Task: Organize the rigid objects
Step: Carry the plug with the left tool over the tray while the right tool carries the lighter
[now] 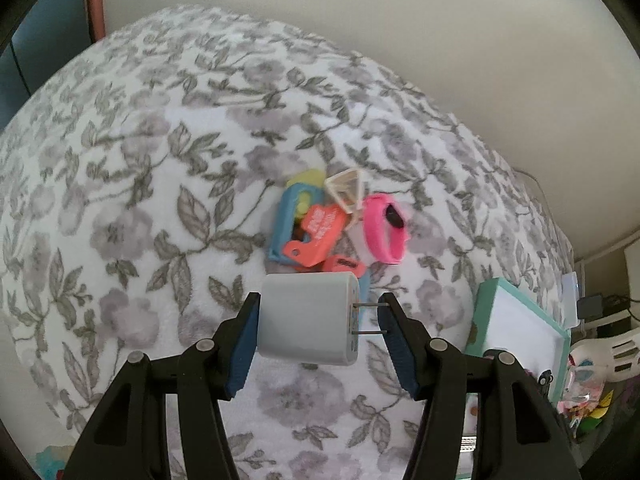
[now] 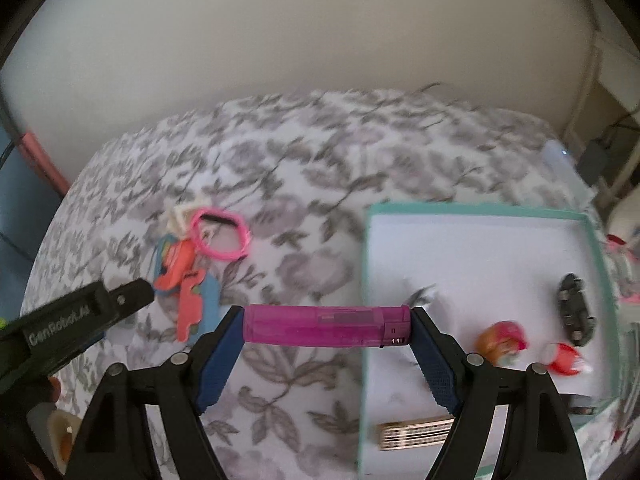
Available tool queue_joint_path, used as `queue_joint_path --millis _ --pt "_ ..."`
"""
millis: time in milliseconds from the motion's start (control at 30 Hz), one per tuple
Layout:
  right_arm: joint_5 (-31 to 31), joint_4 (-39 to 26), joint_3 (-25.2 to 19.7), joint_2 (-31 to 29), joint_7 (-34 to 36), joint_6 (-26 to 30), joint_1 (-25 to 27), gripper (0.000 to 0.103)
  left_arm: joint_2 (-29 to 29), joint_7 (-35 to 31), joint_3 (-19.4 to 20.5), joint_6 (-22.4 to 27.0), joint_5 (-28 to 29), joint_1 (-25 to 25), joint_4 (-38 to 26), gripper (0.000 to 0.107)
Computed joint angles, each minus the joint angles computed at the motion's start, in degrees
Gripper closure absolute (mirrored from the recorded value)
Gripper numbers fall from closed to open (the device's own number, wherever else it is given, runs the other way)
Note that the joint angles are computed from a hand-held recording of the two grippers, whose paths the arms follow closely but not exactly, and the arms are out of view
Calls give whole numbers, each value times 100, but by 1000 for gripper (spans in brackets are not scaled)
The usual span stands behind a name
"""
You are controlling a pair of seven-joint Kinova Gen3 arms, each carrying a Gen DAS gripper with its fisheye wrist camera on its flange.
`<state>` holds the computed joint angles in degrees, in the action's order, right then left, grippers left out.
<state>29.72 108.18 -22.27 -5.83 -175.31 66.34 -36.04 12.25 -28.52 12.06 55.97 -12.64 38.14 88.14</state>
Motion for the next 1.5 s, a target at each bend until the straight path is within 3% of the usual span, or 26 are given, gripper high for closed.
queue_joint_path --millis 233,533,867,1167,1500 --pt "-255 280 116 -560 -128 179 443 20 341 23 73 581 -430 527 -853 47" --pt "-382 505 33 -1290 -104 707 1341 20 1286 -349 -95 1555 -810 1499 -2542 47" --pt "-459 661 17 -1692 238 1269 2151 20 2225 -905 -439 1872 -634 2227 -3865 47" --pt "-698 863 119 -1627 448 1268 2480 20 2435 -994 -604 1495 -385 2344 -3763 47" --pt "-812 975 259 -1266 548 1156 2183 20 2412 -976 -621 1234 -381 2356 -3534 47"
